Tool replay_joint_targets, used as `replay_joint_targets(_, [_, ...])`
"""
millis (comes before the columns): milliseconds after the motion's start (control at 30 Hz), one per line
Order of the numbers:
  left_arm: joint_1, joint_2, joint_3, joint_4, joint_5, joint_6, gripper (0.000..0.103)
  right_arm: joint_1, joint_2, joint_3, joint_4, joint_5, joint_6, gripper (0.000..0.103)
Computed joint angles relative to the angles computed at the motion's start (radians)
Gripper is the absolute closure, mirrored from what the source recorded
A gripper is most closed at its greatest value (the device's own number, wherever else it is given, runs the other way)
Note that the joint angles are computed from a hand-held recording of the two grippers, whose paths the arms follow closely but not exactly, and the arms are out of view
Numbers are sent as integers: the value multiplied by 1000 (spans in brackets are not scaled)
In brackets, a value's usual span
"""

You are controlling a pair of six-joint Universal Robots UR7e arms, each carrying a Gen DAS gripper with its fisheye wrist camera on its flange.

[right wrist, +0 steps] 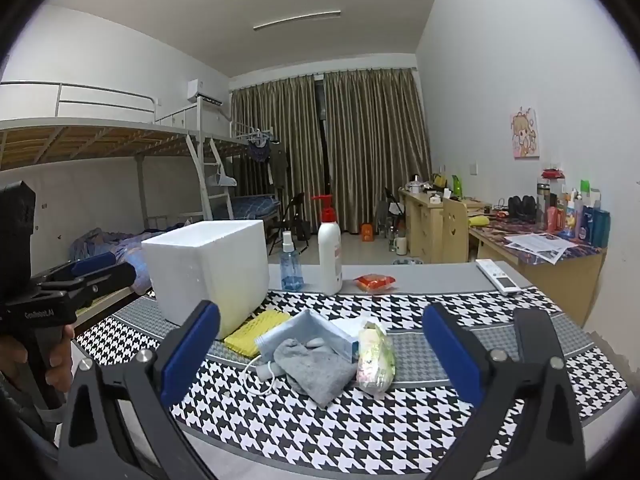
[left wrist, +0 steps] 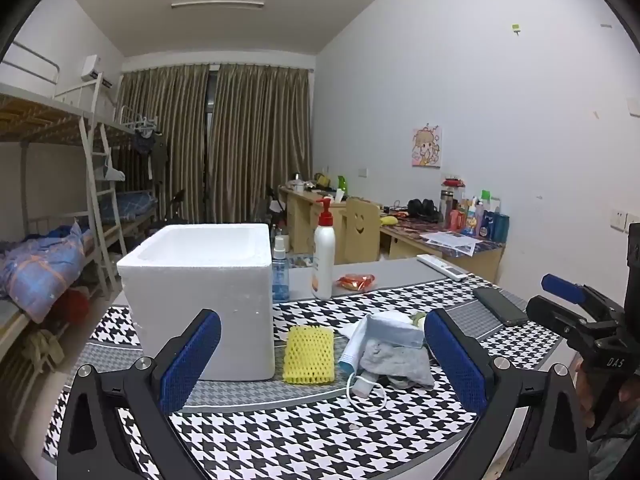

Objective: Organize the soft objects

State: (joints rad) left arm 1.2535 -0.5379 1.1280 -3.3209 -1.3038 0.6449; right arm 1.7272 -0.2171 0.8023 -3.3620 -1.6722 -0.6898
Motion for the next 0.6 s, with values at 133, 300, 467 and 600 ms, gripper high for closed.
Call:
replay_joint_targets(133, [-2, 2, 1, -11, 5, 8, 1, -1, 2, -4, 0, 1, 0, 1])
replay_joint_targets(300, [-3, -4, 6, -7, 5, 3, 1, 0, 0, -5, 7, 3, 2, 1])
replay_joint_targets(467, [-6, -2, 5, -11, 10, 1, 1, 0, 5, -10, 3, 8, -3, 1])
replay_joint_targets(600, [-4, -2, 4, -8, 4, 4, 1, 1, 3, -5, -3, 9, -4, 1])
